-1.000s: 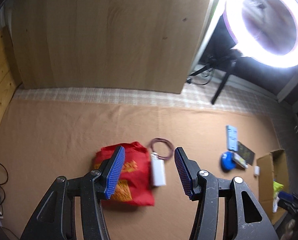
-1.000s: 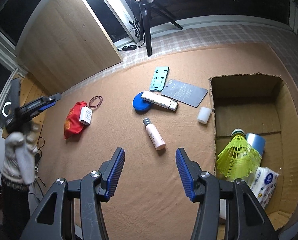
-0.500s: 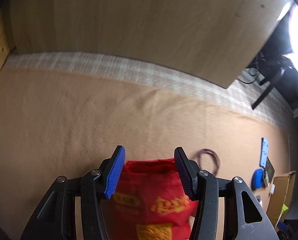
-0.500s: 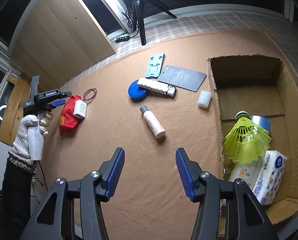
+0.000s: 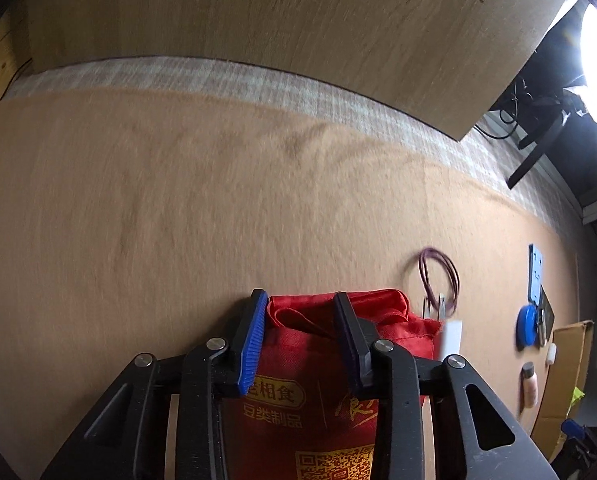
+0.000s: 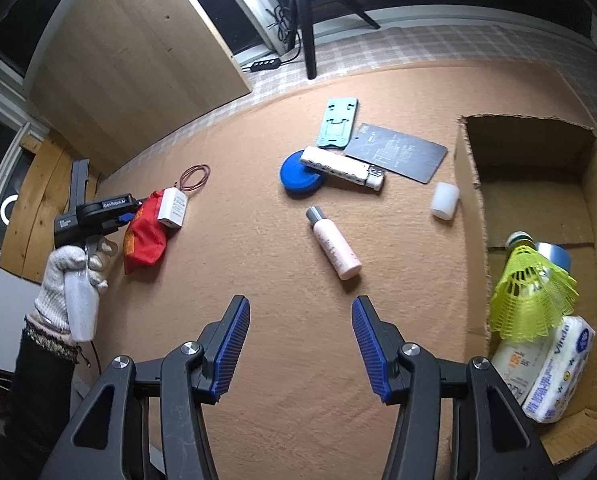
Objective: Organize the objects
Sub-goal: 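Move the left tool down to the red drawstring pouch, then close the left gripper on the pouch opening and lift it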
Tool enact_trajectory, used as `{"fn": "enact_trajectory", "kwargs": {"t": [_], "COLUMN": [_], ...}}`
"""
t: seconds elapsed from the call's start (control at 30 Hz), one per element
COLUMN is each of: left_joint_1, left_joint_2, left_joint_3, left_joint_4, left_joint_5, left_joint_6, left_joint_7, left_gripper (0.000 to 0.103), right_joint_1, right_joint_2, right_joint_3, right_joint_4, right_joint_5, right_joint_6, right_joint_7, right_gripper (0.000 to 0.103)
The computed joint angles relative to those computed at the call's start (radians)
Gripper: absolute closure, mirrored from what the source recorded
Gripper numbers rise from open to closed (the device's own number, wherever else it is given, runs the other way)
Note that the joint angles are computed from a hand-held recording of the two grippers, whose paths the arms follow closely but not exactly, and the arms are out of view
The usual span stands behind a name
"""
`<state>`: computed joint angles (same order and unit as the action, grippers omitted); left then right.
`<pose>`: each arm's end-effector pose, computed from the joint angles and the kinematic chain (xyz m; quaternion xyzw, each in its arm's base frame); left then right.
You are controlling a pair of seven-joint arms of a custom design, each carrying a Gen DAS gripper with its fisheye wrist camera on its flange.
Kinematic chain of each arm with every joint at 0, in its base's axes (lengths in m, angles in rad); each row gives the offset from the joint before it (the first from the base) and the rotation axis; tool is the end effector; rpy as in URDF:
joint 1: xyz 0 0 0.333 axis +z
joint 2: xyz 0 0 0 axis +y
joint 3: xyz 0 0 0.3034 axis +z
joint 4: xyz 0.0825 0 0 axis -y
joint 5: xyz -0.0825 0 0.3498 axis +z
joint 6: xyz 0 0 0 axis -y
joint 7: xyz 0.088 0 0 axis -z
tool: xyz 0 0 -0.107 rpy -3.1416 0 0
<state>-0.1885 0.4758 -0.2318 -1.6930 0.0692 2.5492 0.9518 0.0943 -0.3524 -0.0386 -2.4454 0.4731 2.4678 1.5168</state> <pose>0.6187 -0.2542 0.3766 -0.7574 0.6225 -0.1953 0.0275 0.4375 0.0226 0.4756 -0.6087 0.7505 0.0035 0.2575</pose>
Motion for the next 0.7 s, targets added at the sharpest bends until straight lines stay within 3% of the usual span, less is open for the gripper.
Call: {"fn": "enact_trajectory", "kwargs": {"t": [0.3,0.5,0.7], "left_joint_1": [-0.059,-0.128,-0.172], "left_joint_2": [-0.148,-0.242,-0.271], "left_joint_3": [-0.001,0.002,-0.024], "left_joint_4": [-0.246,-0.391,-0.441], "left_joint_5": [0.042,0.132,0.184], "left_joint_6": [0.128,0.201,0.232], "left_joint_7": [-0.139,-0.316,-0.43], "left_gripper": [0.068,0.069,0.069], "right_joint_1": [0.024,0.037,0.048], "right_joint_2": [0.006,0.003,-0.011], "right_joint_3": [-0.005,-0.006,0.002], "right_joint_4": [0.008,-0.003,-0.029], "right_joint_5": [0.042,0.072,0.084], "right_joint_6": [0.003,0.005,0.014], "right_joint_7": [-0.059,-0.097,-0.116], "right_gripper": [0.054,0.054,0.054]}}
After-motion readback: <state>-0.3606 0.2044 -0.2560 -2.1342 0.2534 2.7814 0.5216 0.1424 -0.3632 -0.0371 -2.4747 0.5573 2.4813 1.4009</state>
